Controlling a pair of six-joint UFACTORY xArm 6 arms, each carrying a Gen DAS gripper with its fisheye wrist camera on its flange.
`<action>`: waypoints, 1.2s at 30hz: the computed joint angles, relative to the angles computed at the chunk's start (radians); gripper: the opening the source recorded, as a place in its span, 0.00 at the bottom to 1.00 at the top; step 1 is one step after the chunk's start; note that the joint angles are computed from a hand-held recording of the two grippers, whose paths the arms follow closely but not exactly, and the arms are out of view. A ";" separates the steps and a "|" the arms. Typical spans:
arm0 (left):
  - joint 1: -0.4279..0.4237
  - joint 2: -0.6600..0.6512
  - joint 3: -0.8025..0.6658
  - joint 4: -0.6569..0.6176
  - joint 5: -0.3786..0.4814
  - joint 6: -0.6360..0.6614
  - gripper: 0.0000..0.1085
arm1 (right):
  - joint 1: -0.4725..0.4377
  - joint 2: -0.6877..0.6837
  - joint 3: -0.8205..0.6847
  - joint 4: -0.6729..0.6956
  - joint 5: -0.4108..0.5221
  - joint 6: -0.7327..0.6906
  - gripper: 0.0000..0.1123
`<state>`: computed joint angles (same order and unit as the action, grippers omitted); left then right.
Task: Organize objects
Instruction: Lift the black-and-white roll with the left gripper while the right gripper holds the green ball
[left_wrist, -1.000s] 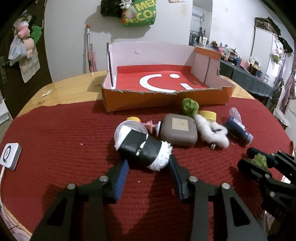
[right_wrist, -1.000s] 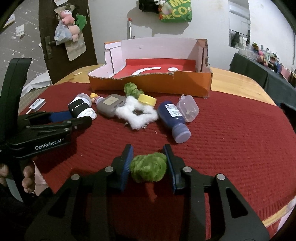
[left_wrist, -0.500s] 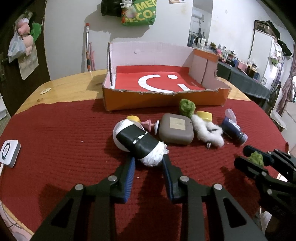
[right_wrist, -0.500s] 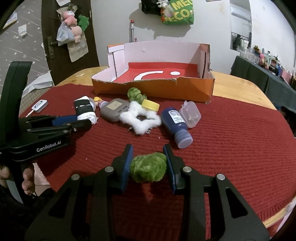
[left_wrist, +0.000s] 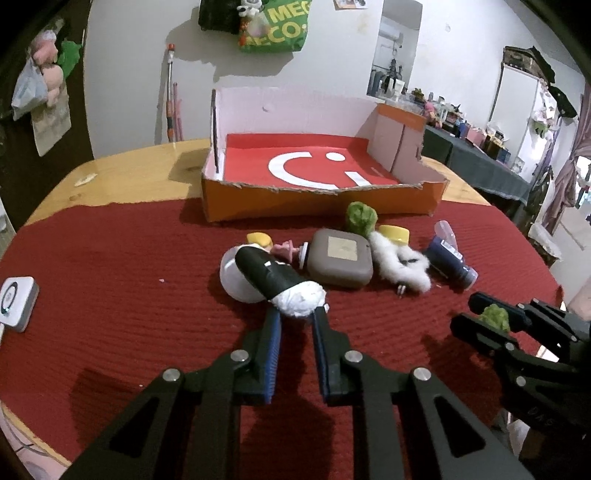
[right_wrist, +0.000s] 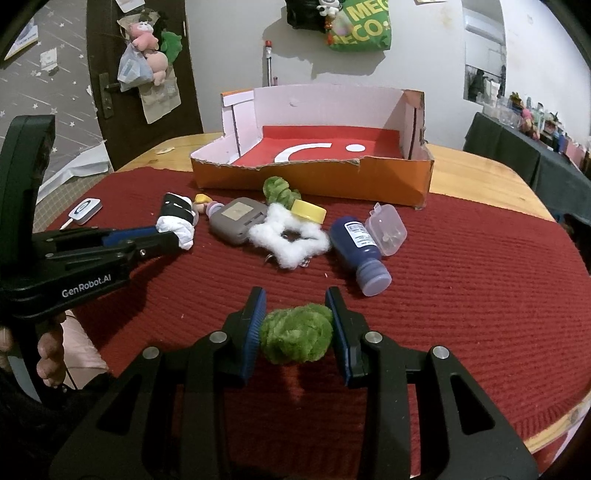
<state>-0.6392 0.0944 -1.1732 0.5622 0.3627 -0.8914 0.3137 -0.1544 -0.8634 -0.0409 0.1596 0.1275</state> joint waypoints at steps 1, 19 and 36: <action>0.000 0.003 -0.003 -0.010 -0.002 0.008 0.16 | 0.001 0.000 0.000 0.004 0.001 -0.003 0.28; 0.002 -0.004 -0.002 -0.009 -0.045 0.028 0.02 | 0.003 -0.003 0.000 0.029 0.000 -0.030 0.28; 0.017 0.016 0.017 -0.265 -0.103 0.164 0.56 | -0.012 0.022 -0.015 -0.062 0.038 0.051 0.34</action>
<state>-0.6221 0.1109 -1.1557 0.2970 0.2593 -0.7277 0.3012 -0.1327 -0.8787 -0.1030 0.1978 0.1789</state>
